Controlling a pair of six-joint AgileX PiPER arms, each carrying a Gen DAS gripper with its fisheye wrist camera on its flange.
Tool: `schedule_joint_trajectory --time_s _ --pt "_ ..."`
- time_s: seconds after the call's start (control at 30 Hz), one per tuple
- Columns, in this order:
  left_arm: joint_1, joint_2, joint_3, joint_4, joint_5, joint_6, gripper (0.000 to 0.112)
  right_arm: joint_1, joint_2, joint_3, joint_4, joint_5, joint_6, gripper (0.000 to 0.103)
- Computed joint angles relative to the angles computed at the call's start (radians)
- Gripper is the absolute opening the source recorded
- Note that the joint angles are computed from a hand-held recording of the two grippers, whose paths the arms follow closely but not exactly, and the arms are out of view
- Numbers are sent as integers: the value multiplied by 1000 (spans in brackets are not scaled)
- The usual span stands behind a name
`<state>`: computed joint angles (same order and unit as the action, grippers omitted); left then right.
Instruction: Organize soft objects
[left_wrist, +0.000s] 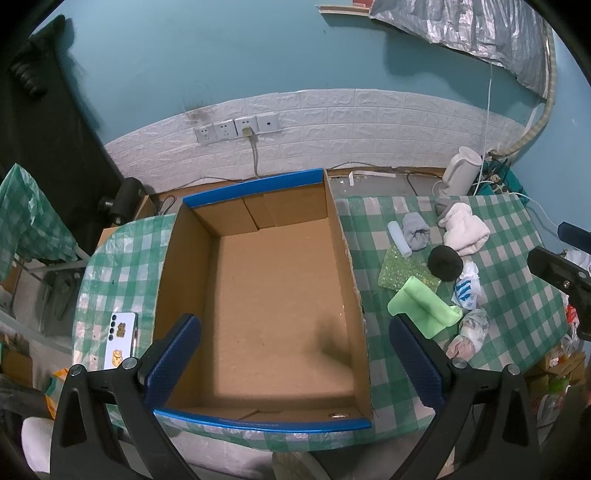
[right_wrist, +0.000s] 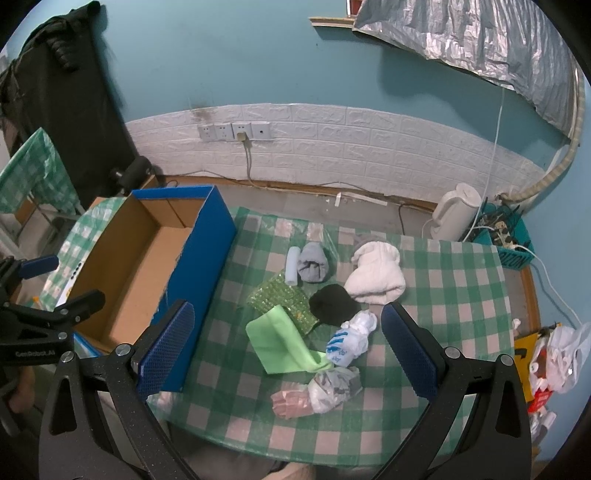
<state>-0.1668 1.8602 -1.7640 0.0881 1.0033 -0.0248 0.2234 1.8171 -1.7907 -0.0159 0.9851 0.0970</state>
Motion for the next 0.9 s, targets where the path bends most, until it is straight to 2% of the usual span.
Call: schedule_joint_trajectory --time_s 0.17,0.3,0.9 --pt "2 0 0 -5 3 7 102 0 -1 1 2 -1 0 102" --pt "5 -20 53 -6 -26 17 102 -1 0 -1 3 2 -1 102" --pt "2 -25 64 -11 -23 10 102 -3 4 -7 5 10 -2 102"
